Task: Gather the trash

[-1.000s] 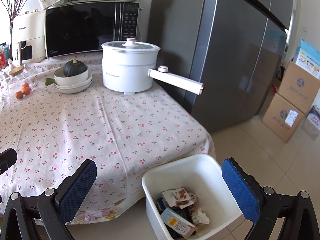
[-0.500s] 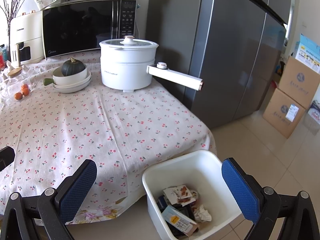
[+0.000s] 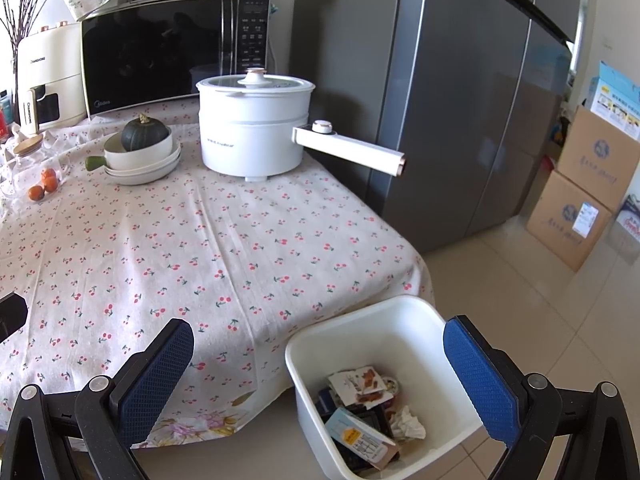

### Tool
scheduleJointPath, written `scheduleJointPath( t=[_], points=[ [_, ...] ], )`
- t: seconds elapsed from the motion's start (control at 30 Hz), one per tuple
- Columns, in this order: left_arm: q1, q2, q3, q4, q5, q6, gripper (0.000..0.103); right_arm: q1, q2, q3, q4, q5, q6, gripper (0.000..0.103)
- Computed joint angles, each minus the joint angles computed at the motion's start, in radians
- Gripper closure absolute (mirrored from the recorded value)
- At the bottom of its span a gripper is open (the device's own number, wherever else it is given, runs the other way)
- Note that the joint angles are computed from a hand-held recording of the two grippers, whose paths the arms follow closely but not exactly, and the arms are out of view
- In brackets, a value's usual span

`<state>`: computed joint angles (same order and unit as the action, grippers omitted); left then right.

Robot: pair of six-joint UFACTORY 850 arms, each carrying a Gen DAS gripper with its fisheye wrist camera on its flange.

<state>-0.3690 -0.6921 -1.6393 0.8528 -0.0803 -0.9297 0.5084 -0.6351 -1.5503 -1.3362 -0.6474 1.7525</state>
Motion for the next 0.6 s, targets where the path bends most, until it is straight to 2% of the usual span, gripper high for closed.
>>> scheduleJointPath(
  t=[0.13, 0.2, 0.4, 0.53, 0.6],
  points=[
    [0.001, 0.0, 0.0, -0.077, 0.004, 0.075, 0.0, -0.001, 0.001, 0.001, 0.001, 0.003, 0.003, 0.001],
    [0.002, 0.0, -0.001, -0.161, 0.006, 0.158, 0.0, -0.001, 0.0, 0.0, 0.002, 0.003, 0.003, 0.001],
    [0.003, 0.001, -0.001, -0.236, 0.008, 0.229, 0.0, -0.001, -0.002, -0.001, 0.006, 0.002, -0.001, 0.001],
    [0.007, 0.002, -0.002, -0.422, 0.013, 0.405, 0.0, 0.0, -0.001, 0.001, 0.004, 0.0, 0.005, 0.001],
    [0.007, 0.005, 0.001, -0.448, 0.018, 0.429, 0.0, 0.0, -0.001, 0.002, 0.002, 0.0, 0.009, 0.001]
  ],
)
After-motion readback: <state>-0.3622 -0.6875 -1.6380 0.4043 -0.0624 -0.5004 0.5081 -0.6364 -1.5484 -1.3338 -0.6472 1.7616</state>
